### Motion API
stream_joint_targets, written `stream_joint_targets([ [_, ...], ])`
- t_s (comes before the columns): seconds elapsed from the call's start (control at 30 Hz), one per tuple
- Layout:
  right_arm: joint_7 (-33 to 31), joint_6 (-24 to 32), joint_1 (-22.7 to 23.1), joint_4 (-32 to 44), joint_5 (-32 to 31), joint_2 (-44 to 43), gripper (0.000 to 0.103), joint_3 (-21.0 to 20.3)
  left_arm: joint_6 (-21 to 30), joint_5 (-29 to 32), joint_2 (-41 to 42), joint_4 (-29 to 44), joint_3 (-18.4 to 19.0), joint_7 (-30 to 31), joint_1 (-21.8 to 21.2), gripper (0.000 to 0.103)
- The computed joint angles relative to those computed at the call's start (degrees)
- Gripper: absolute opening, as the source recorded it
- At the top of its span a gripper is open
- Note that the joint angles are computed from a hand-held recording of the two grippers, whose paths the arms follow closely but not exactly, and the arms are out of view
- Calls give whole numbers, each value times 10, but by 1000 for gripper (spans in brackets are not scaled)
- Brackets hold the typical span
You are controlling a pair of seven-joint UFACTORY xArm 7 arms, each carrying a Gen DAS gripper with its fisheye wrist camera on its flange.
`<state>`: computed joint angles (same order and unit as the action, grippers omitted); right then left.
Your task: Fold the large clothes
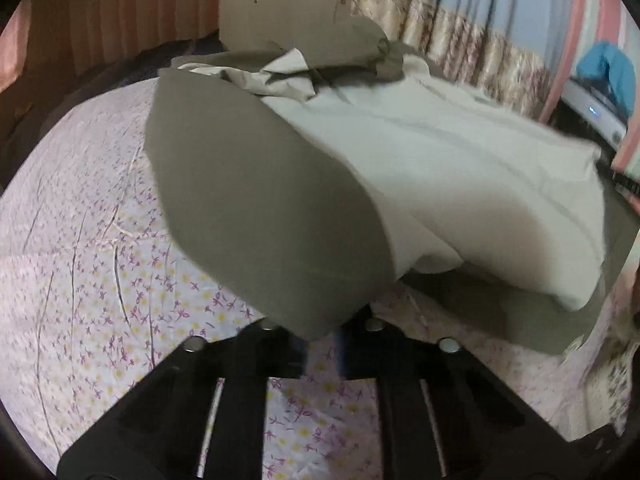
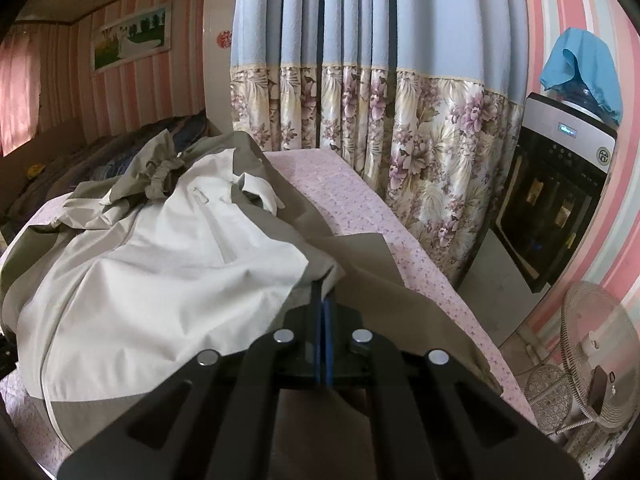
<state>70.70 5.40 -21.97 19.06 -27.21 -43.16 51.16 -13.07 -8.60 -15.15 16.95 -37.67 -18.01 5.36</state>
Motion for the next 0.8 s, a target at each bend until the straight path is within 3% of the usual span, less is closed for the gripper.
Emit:
stream_joint_targets([
  [0.17, 2, -2, 7, 1, 1, -11, 1, 2, 14, 7, -48, -19, 35, -25, -36, 2],
  [0.4, -14, -3, 49, -4, 11, -34, 1, -32, 99, 47, -178, -48, 123, -56, -103, 1],
  [0.63, -46, 1, 97, 6, 25, -54, 1, -67, 199, 95, -323, -55, 198, -63, -129, 0],
  [0.8, -61, 15, 107, 24, 31, -51, 1, -72, 239, 133, -390, -42, 228, -65, -122, 0],
])
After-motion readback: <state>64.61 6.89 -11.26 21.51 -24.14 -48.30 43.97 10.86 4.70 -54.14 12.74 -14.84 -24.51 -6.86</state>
